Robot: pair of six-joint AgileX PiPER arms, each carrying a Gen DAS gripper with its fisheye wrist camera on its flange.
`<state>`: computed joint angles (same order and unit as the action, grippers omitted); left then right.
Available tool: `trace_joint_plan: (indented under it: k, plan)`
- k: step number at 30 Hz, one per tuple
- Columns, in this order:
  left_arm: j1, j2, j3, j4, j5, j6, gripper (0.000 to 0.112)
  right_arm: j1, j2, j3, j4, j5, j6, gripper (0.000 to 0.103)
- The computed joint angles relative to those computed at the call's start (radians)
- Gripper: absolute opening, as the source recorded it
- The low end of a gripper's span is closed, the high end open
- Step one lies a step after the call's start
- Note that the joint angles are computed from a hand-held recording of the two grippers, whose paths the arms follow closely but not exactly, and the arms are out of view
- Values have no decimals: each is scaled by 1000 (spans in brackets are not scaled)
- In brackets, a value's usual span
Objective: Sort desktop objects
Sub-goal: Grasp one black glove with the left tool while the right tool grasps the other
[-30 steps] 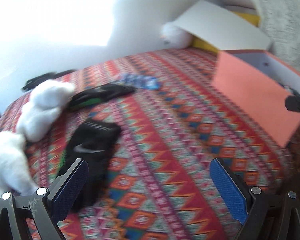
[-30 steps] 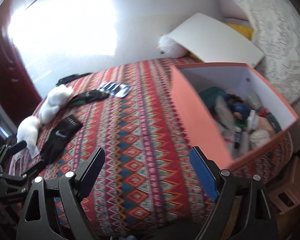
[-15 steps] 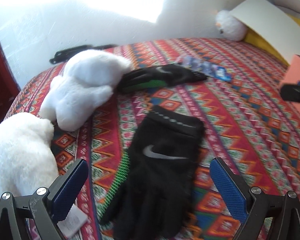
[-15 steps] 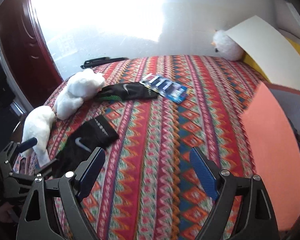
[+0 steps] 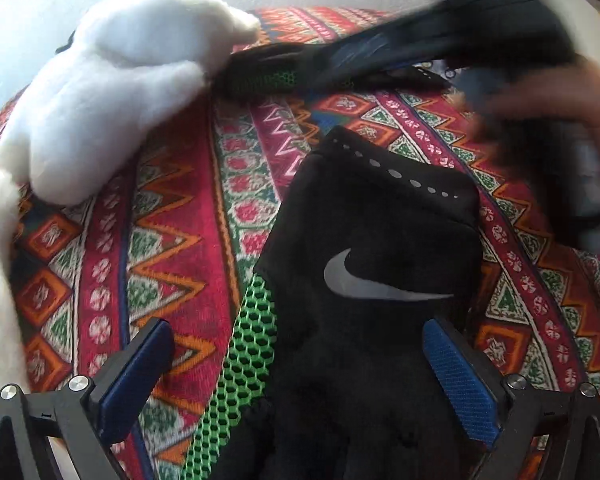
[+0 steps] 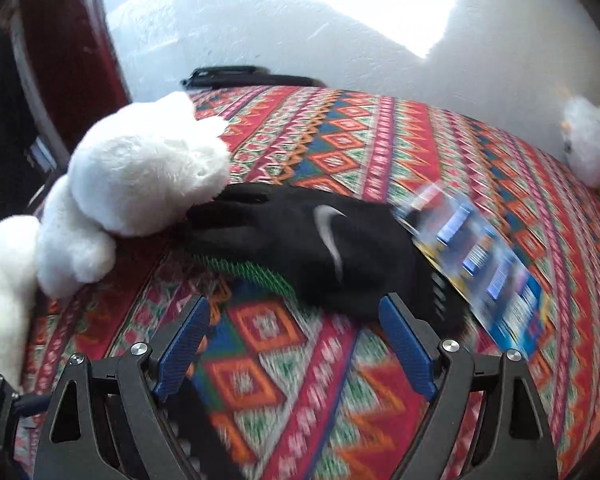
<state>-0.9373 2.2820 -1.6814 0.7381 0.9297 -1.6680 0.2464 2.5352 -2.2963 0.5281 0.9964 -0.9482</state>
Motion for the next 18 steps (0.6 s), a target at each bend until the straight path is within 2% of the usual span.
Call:
trace_joint_plan:
  k: [2, 3, 4, 5, 6, 8, 12, 18]
  plan:
    - [6, 6, -2, 15, -16, 8, 102, 38, 14, 29, -46, -101, -40, 86]
    - [6, 2, 11, 41, -33, -19, 100, 50, 12, 56, -54, -151, -67, 80]
    - [1, -5, 27, 83, -46, -68, 70, 49, -2, 82, -35, -172, -92, 45]
    - [-4, -9, 32, 108, -51, -101, 28, 53, -37, 139, -48, -224, -108, 15]
    - [-9, -5, 14, 112, -39, -111, 24, 44, -65, 182, -26, -237, -130, 13]
    - [-27, 22, -49, 109, 18, -94, 19, 19, -106, 231, 10, -211, -161, 11]
    - [-71, 38, -117, 75, 70, -76, 18, -41, -256, 455, 84, -229, -279, 11]
    - [-187, 58, -246, 81, 241, -127, 18, -170, -538, 825, 203, -221, -478, 11]
